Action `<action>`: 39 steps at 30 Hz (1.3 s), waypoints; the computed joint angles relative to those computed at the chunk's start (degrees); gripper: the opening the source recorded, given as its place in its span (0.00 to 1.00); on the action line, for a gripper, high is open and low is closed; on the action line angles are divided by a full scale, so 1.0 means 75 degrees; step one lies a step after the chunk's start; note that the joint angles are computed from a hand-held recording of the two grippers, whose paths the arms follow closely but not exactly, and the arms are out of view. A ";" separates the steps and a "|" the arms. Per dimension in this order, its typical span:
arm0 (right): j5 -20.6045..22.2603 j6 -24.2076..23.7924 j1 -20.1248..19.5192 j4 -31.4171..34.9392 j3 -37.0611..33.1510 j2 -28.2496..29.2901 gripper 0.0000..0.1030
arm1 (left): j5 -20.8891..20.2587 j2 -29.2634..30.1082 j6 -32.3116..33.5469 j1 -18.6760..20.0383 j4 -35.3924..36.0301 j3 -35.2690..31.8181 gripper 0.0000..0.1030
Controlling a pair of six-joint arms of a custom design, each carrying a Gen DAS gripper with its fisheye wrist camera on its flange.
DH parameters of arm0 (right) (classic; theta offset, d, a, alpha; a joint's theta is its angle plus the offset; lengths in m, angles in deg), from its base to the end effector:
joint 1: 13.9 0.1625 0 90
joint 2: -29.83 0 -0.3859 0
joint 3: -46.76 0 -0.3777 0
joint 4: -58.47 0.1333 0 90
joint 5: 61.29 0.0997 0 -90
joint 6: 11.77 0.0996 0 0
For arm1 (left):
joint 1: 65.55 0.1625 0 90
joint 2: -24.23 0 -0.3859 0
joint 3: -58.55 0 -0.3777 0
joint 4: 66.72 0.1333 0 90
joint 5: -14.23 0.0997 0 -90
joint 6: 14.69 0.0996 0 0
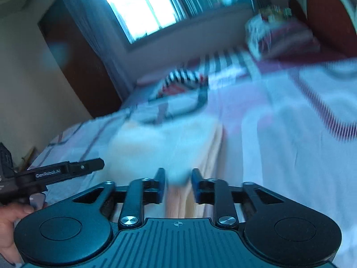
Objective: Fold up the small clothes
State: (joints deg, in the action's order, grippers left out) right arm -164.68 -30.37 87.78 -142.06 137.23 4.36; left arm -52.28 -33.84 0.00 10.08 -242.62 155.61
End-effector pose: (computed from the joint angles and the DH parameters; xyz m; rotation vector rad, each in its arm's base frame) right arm 0.2389 -0.6113 -0.0106 0.5683 -2.6020 1.0954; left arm 0.0106 -0.6556 0.2628 0.4134 2.5036 -1.0950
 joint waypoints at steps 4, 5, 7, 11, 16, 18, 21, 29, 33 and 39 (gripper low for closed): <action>-0.0708 -0.1156 0.0211 0.0592 -0.1311 0.0896 0.28 | -0.0009 0.0464 -0.0210 0.0124 0.0339 -0.0727 0.56; -0.1074 -0.1438 0.0257 0.0812 -0.1595 0.1098 0.28 | -0.0031 0.0560 -0.0297 0.0155 0.0502 -0.0863 0.56; -0.1458 -0.1594 0.0206 0.0876 -0.1760 0.1252 0.28 | -0.0085 0.0712 -0.0440 0.0199 0.1205 -0.1149 0.58; -0.1607 -0.1421 0.0114 0.0895 -0.1643 0.1158 0.28 | 0.0204 0.1053 -0.0225 0.0063 0.1415 -0.1319 0.64; -0.1773 -0.1343 0.0160 0.1050 -0.1696 0.1109 0.36 | 0.0057 0.0629 -0.0424 0.0021 0.1329 -0.0864 0.58; -0.1707 -0.1396 0.0231 0.0696 -0.1296 0.0894 0.36 | 0.0132 0.0120 -0.0124 -0.0078 0.0840 -0.0145 0.57; -0.1284 -0.1259 0.0307 0.0388 -0.0524 0.0530 0.36 | 0.0157 -0.0496 -0.0063 -0.0136 0.0493 0.0754 0.57; -0.2059 -0.1157 0.0424 0.0487 -0.0167 0.0558 0.37 | 0.0861 -0.0909 -0.0388 -0.0458 0.0260 0.1773 0.59; -0.1825 -0.1020 0.0477 0.0201 0.0609 0.0117 0.36 | 0.1124 -0.1444 -0.0560 -0.0608 0.0163 0.2554 0.59; -0.1525 -0.0612 0.0470 -0.0054 0.1756 -0.0355 0.36 | 0.1574 -0.2024 -0.0917 -0.0959 0.0181 0.3374 0.59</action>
